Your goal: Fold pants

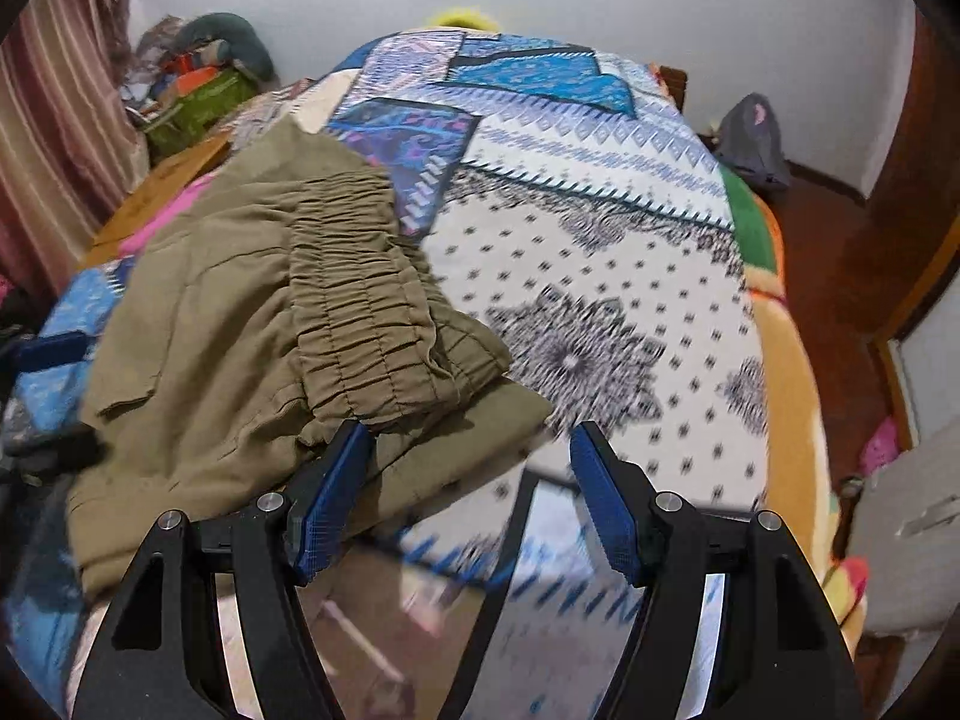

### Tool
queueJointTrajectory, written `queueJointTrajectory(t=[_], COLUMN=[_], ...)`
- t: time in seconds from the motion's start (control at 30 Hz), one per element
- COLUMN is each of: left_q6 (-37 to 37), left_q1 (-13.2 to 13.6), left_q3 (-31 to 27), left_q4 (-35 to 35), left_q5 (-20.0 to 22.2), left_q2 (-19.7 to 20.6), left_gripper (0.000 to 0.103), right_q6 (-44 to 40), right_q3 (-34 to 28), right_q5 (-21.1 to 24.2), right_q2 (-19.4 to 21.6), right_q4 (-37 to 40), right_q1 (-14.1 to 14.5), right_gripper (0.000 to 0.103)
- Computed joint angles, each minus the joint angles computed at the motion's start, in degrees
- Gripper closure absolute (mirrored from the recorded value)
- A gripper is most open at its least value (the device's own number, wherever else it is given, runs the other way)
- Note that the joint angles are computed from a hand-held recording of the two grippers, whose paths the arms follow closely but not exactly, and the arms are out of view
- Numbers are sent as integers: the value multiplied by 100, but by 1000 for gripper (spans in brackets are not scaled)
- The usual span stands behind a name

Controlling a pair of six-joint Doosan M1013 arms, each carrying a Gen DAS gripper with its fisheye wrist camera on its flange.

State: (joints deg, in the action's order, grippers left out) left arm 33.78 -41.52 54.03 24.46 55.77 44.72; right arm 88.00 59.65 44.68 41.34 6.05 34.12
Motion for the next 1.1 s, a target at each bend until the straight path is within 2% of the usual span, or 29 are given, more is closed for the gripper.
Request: queueJointTrajectory(t=[0.07, 0.13, 0.2, 0.23, 0.33, 0.47, 0.6, 0.67, 0.8, 0.87, 0.93, 1.03, 1.1], left_q6=[-100, -198, -403, -497, -755, -649, -531, -346, 456, 512, 557, 608, 710], left_q1=[57, 110, 179, 250, 470, 740, 901, 969, 1204, 1166, 1121, 1052, 1062], left_q3=[137, 209, 319, 453, 773, 805, 509, 400, 279, 267, 293, 420, 458], left_q4=[113, 377, 660, 696, 585, 170, 75, -86, -1345, -1167, -986, -772, -880], left_q5=[-77, 82, 235, 140, -234, -385, -107, -33, -129, -92, -95, -132, -137], left_q2=[-88, -142, -217, -297, -459, -426, -184, -83, 78, 105, 87, 18, -3], left_gripper=[10, 10, 10, 10, 10, 11, 13, 21, 48, 49, 54, 64, 66], right_q6=[29, 18, -1, -14, 56, 243, 111, 4, -438, -450, -645, -778, -895], right_q3=[-84, -78, 82, 160, 408, 605, 615, 562, 343, 256, 330, 190, 118], right_q5=[50, 65, -124, -190, -351, -560, -716, -695, -321, -172, -333, -187, -148], right_q2=[47, 26, -83, -140, -331, -505, -562, -532, -332, -217, -210, -123, -74], right_q4=[-34, 132, 242, 290, 354, 264, 376, 496, 1040, 855, 982, 1014, 875], right_q1=[-7, -51, -79, -86, -86, -8, 97, 129, 163, 214, 204, 158, 158], right_gripper=[38, 38, 38, 38, 38, 36, 36, 36, 35, 36, 36, 35, 35])
